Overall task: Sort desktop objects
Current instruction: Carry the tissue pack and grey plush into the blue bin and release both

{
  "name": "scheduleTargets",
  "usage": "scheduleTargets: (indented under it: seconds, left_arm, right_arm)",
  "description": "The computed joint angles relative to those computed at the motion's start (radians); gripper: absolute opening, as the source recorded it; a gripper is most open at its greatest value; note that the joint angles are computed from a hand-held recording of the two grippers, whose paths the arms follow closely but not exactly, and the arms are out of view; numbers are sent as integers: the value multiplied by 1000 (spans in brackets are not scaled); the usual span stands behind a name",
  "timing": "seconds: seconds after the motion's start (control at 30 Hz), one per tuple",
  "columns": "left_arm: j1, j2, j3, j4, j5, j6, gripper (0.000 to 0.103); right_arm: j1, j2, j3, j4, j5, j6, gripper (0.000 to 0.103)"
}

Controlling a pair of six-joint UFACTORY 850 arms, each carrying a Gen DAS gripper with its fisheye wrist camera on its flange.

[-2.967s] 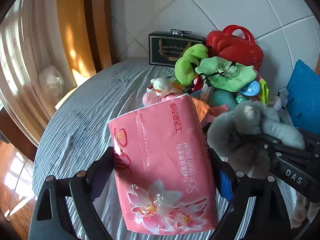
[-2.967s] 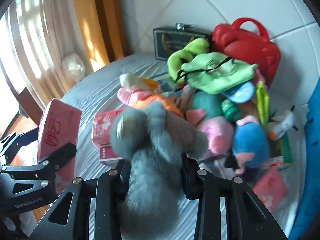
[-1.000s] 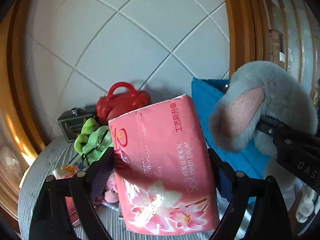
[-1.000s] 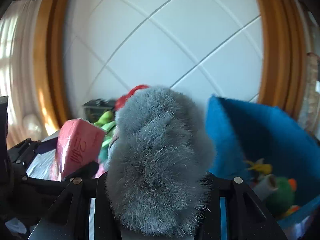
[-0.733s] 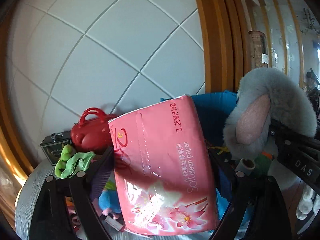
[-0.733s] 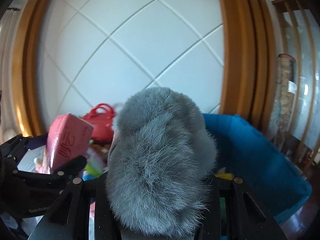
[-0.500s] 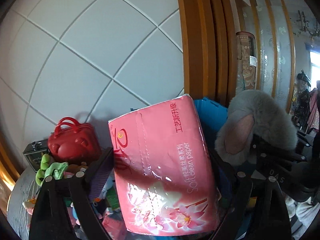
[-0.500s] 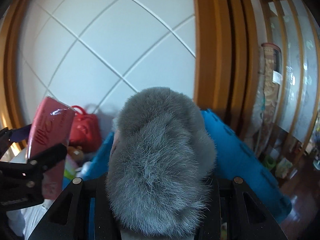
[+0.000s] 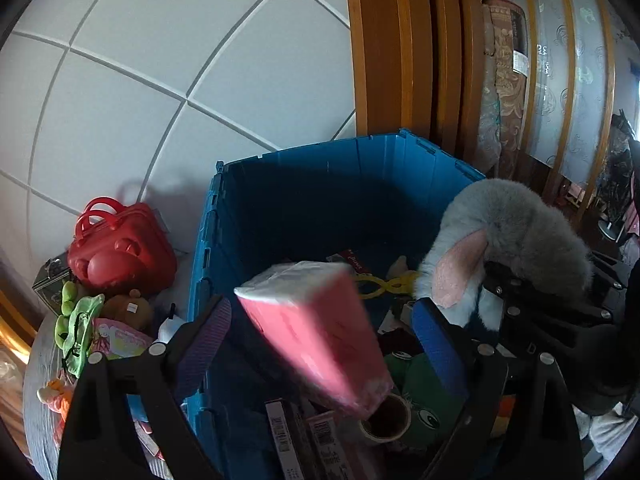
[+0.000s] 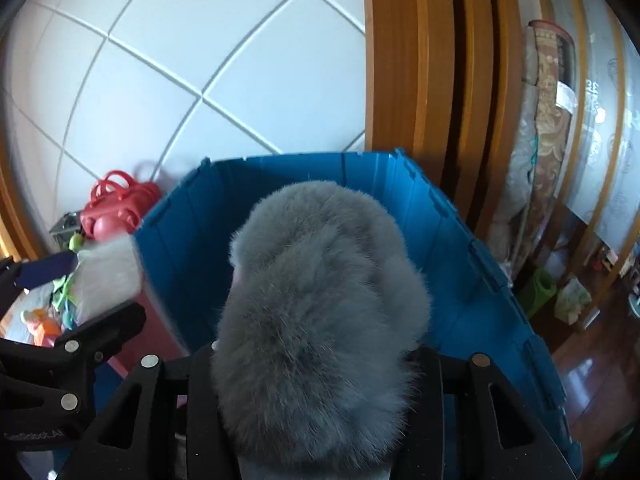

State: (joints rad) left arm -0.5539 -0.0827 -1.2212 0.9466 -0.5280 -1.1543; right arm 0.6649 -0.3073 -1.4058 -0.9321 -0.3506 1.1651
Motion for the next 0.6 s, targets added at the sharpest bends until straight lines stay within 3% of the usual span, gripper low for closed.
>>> scheduleTargets:
  seconds: [0.07, 0.13, 0.2, 0.4, 0.47, 0.6]
  left_arm:
    - [11, 1, -1, -19, 10, 15, 93]
    - [19, 1, 0, -33, 17, 26, 93]
    - [23, 2, 3, -44, 22, 36, 93]
    - [30, 50, 56, -20, 66, -5, 93]
    - [29, 75, 82, 13, 83, -41, 93]
    - [15, 122, 135, 90, 89, -131, 93]
  right_arm:
    - [-10, -2, -5, 23, 13, -25, 45]
    - [-9, -8, -9, -58, -16, 37, 52]
    - [-17, -9, -12, -60, -6, 38, 71]
    - [-1, 52, 53, -296, -26, 289, 92]
    - [18, 83, 89, -416, -73, 417, 101]
    - [42, 145, 165, -576, -107, 613, 103]
